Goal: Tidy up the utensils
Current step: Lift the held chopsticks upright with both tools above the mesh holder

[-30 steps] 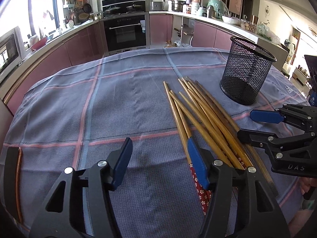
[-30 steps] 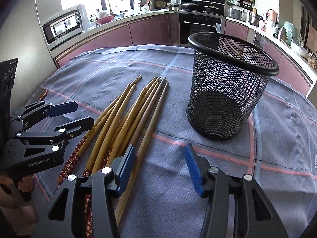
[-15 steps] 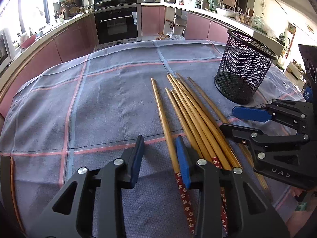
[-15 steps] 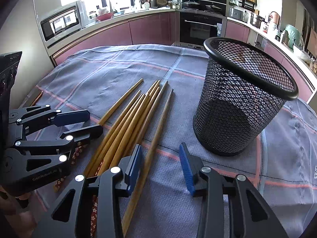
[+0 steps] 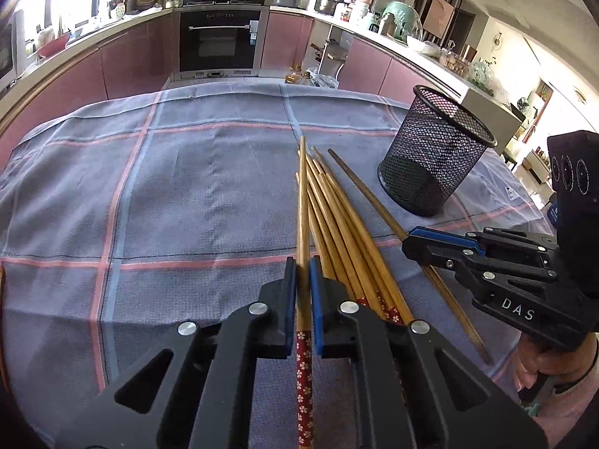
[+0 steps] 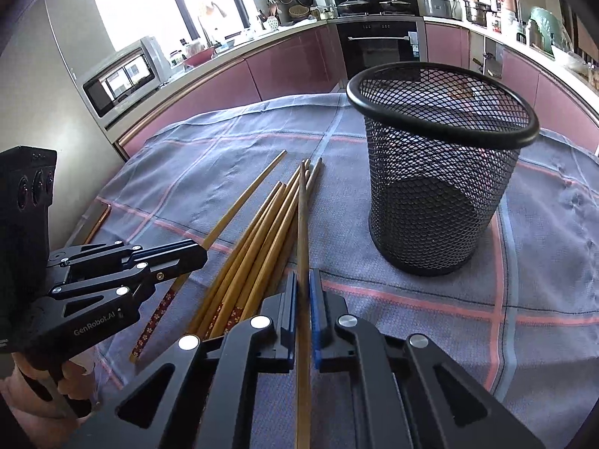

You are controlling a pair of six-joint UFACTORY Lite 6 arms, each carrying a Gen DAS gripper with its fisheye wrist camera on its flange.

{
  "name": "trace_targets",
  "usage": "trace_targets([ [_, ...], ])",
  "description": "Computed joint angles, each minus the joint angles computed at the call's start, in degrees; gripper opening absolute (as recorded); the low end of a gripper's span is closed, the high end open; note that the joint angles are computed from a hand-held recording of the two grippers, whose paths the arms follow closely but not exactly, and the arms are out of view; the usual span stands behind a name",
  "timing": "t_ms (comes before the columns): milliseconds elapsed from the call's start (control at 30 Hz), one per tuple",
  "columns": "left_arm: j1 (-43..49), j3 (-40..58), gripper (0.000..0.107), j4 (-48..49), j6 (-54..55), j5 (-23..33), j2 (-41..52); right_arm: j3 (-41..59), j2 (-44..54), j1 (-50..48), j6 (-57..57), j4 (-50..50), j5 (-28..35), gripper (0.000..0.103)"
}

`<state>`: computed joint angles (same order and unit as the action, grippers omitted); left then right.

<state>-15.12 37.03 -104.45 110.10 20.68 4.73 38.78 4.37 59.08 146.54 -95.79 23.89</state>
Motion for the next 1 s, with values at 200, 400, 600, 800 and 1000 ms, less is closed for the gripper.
trace_targets([
  [200,4.76,-2.78,0.008,13.70,-12.73,6.89,-10.39,-5.10,-10.64,4.70,-2.06,1.72,4.31,0.006],
  [400,7.38,-1.66,0.008,23.65,-23.73,14.80,-20.38,-7.62,-21.64,9.90,-10.81,9.33,12.63,0.006],
  [600,6.52,2.98,0.008,26.53,-30.94,19.92,-25.46,-7.58,-29.50,13.03,-19.11,13.96,21.36,0.006],
  [800,-1.77,10.74,0.008,23.20,-34.37,13.75,-23.23,-5.98,-36.60,12.34,-29.53,17.17,25.70,0.006],
  [1000,-8.77,21.72,0.008,17.50,-34.64,6.61,-14.82,-2.59,-41.01,6.69,-39.76,18.14,25.02,0.006],
])
